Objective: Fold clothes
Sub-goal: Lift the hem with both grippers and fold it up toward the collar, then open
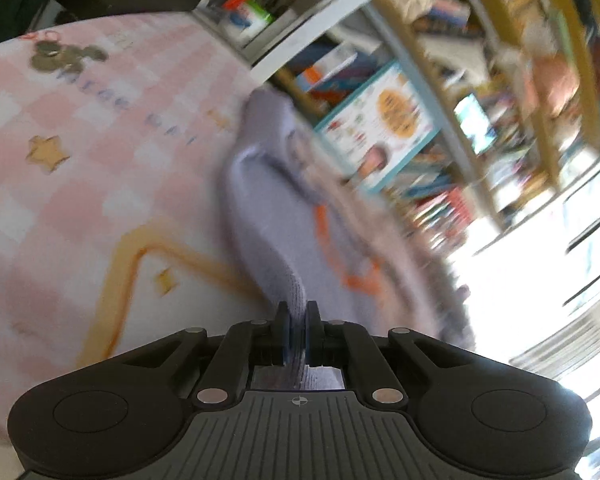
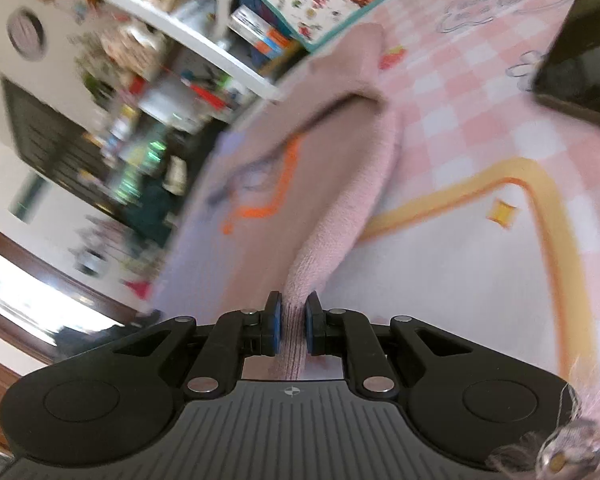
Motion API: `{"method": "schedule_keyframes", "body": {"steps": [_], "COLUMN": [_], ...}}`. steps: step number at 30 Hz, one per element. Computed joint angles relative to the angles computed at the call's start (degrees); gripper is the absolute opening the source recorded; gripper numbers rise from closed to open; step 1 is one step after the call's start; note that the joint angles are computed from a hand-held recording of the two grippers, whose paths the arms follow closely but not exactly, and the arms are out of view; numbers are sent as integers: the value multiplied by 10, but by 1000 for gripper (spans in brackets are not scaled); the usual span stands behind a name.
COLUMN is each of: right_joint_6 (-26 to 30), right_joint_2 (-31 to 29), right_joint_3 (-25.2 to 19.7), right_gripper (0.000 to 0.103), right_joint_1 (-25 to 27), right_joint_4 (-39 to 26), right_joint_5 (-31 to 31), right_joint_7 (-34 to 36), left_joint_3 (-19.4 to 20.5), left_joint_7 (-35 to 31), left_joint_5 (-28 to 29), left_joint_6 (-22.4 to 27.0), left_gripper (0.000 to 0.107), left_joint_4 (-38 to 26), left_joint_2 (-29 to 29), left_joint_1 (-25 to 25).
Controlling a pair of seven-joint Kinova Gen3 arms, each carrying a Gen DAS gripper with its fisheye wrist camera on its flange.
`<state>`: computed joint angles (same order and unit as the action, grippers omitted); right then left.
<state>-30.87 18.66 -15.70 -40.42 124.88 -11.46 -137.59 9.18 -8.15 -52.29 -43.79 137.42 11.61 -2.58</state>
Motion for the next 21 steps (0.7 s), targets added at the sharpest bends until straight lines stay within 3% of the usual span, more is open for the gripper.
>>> {"method": "schedule_keyframes", "body": {"steps": [2, 5, 9, 14, 21], "right_joint_6": [-47, -117, -210, -236, -181], "right_joint_2": [10, 36, 75, 96, 135], "right_joint_3": [-5, -2, 4, 17, 25], "right_gripper": [11, 11, 11, 11, 11], "right_joint_1": [17, 32, 48, 75, 111], "right_joint_4": [-1, -12, -33, -82, -162], "right_joint_5": [34, 55, 62, 72, 74], "right_joint_7": [-17, -26, -43, -55, -87], "left_joint_3": [1, 37, 8, 14, 24], "left_joint_7": [-26, -76, -99, -66, -39], "left_joint_5": [47, 117, 184, 182, 190], "left_joint_6": [-47, -117, -179, -127, -17], "left_gripper": [5, 5, 5, 5, 5], "left_joint_4": [-1, -12, -49, -132, -233], "left_joint_2": [16, 54, 98, 117, 162], "left_joint_1": [-1, -22, 24, 22, 26]}}
